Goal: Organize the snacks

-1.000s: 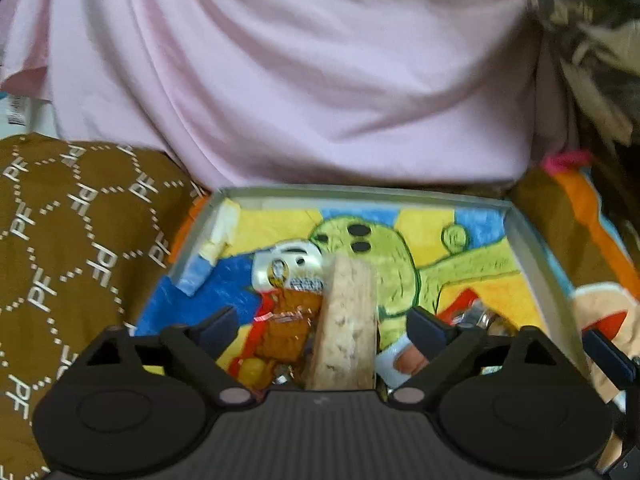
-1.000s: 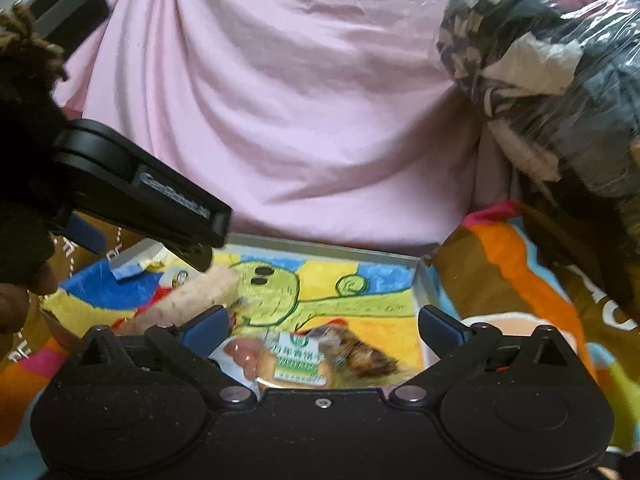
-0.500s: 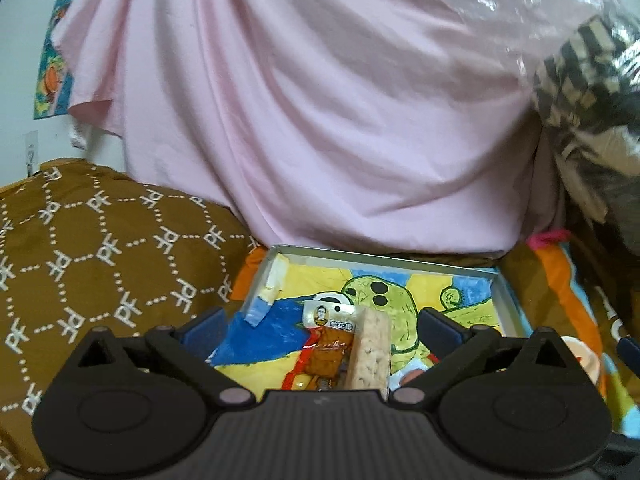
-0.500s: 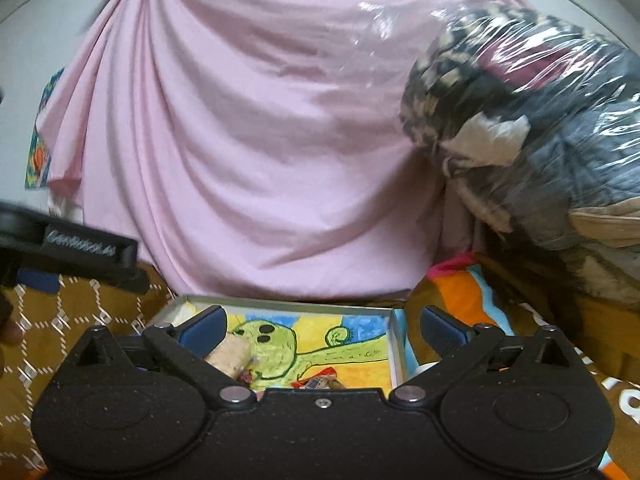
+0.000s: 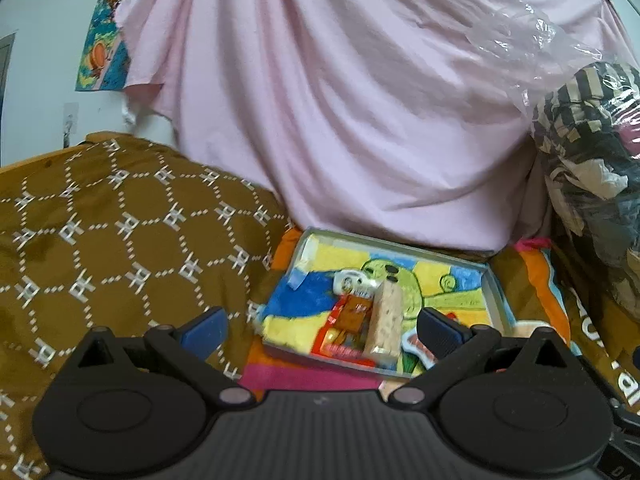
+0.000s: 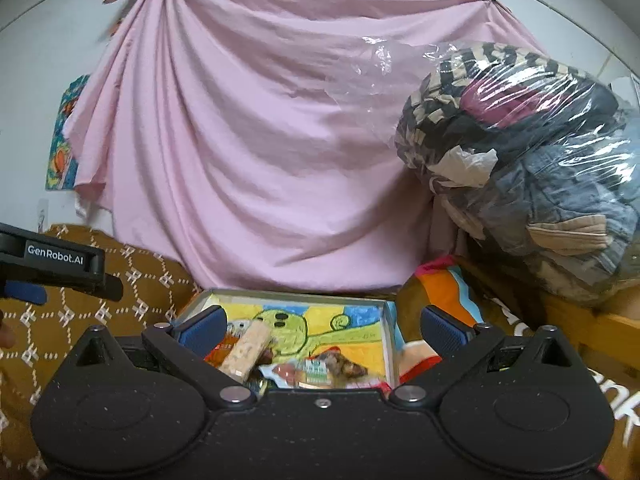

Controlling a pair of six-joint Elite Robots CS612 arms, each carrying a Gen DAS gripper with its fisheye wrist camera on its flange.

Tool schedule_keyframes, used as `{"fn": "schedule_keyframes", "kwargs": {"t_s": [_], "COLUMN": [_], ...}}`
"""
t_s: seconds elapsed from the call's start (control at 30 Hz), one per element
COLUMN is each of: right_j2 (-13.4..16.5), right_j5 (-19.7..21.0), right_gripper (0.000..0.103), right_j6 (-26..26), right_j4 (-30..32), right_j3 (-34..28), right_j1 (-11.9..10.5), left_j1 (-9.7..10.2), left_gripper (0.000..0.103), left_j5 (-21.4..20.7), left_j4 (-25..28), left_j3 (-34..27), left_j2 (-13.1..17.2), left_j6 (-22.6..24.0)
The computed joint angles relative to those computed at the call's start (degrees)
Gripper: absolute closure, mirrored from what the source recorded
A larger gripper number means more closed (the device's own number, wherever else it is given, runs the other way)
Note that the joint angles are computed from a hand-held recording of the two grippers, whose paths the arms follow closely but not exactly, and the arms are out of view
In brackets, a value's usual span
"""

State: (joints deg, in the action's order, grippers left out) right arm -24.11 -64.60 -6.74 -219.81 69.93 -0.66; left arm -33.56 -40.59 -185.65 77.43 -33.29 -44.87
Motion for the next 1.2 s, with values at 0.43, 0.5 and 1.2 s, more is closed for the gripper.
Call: {"fn": "schedule_keyframes", "kwargs": {"t_s": [0.43,0.5,1.2], "right_j2": [-4.4,-4.8,-5.1], "right_j5": [-2.3,-2.2,-4.8], "right_gripper": [0.001,0.001,0.001], "right_j6": [-7.0,-8.1,-13.3], "right_j4": [2.8,4.2,25.0], "right_j3": [12.3,13.1,11.0], "right_j1": [-0.4,-0.4,0.8], "left_j1": [-2.54,-2.79,-2.06], "left_gripper": [0.0,0.0,0.0], "left_j5": [0.9,0.5,-8.0], "left_j4": [2.1,3.4,14.2], "left_j3": [8.2,9.0,8.6], "left_j2": [-2.3,-2.4,-1.0], "left_j6": [-1.8,-2.7,-7.4]}}
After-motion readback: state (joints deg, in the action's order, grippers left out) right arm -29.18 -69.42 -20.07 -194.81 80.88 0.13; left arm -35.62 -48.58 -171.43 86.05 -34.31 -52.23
